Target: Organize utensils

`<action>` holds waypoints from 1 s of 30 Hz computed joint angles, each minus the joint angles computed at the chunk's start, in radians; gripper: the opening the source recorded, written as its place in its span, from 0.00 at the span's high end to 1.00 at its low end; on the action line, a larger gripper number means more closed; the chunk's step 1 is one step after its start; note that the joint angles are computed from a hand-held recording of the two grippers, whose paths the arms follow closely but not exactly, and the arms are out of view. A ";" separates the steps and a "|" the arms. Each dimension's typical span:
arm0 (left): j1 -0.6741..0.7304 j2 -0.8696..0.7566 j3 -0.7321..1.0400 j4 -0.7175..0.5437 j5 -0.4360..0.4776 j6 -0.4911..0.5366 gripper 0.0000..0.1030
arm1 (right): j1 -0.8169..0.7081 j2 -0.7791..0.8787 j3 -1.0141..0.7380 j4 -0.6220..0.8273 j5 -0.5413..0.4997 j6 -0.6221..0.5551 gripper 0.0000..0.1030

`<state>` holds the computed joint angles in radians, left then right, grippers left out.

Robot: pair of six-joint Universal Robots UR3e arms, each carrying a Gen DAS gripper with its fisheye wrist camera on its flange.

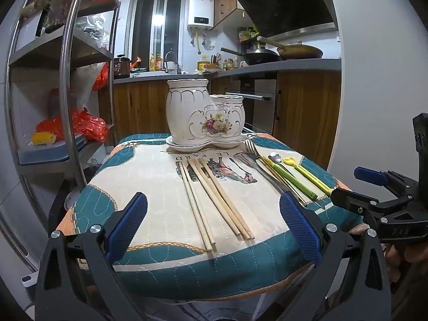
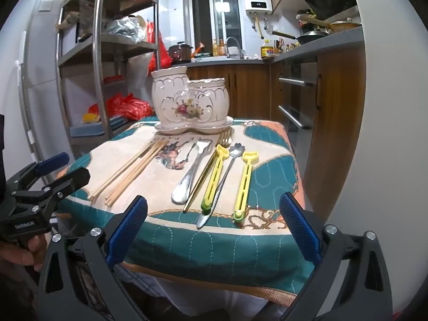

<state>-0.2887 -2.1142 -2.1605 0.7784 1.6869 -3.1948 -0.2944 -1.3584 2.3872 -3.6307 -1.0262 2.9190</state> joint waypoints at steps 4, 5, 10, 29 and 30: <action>-0.002 0.004 -0.003 0.005 0.001 0.003 0.05 | 0.003 -0.001 0.000 0.000 -0.002 0.006 0.05; -0.002 0.004 -0.004 0.006 0.001 0.004 0.05 | -0.001 0.002 0.001 -0.005 0.003 0.005 0.05; -0.003 0.006 -0.005 0.003 0.000 0.005 0.05 | -0.004 0.000 0.003 -0.002 0.008 0.001 0.05; -0.011 0.011 0.001 -0.017 0.008 0.007 0.05 | -0.008 0.001 0.002 0.002 0.015 0.003 0.05; -0.012 0.010 0.002 -0.017 0.009 0.006 0.05 | -0.008 0.000 0.002 0.003 0.015 0.004 0.05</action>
<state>-0.3009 -2.1043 -2.1584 0.7614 1.6956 -3.1887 -0.3027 -1.3582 2.3893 -3.6275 -1.0116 2.9230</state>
